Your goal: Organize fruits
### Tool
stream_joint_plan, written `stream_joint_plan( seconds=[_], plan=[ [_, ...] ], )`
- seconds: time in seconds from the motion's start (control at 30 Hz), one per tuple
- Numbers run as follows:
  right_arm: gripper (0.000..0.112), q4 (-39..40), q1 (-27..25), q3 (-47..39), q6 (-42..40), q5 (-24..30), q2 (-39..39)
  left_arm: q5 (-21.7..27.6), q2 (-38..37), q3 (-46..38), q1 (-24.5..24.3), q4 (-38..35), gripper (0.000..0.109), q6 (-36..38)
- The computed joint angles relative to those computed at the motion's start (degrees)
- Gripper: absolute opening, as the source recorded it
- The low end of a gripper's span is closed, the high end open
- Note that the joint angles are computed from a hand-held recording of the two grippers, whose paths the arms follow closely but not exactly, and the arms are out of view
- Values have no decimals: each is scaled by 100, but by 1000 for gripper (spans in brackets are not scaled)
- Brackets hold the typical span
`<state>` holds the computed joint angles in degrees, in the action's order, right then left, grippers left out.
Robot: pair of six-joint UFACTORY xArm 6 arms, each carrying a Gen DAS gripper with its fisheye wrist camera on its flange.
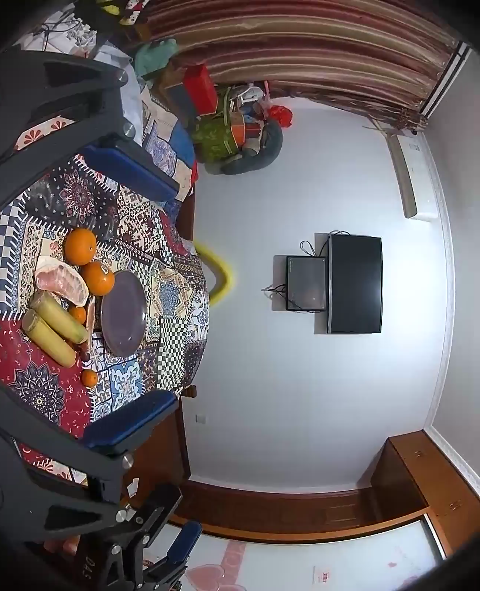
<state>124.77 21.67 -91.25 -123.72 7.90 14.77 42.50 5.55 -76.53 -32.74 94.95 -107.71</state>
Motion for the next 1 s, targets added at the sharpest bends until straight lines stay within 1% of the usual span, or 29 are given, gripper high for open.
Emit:
stream_joint_plan(
  seconds=[0.27, 0.3, 0.5, 0.67, 1.0],
  plan=[
    [103, -17, -13, 9, -12, 0, -38, -38, -8, 20, 23, 20, 103, -44],
    [103, 126, 16, -34, -141, -47, 0, -40, -8, 18, 20, 19, 103, -44],
    [103, 13, 33, -33, -34, -41, 18, -44, -13, -4, 17, -19, 103, 0],
    [103, 78, 26, -68, -108, -49, 44, -137, 4, -8, 88, -45, 103, -35],
    [103, -110, 39, -90, 105, -44, 74, -196, -11, 21, 157, -19, 103, -77]
  ],
)
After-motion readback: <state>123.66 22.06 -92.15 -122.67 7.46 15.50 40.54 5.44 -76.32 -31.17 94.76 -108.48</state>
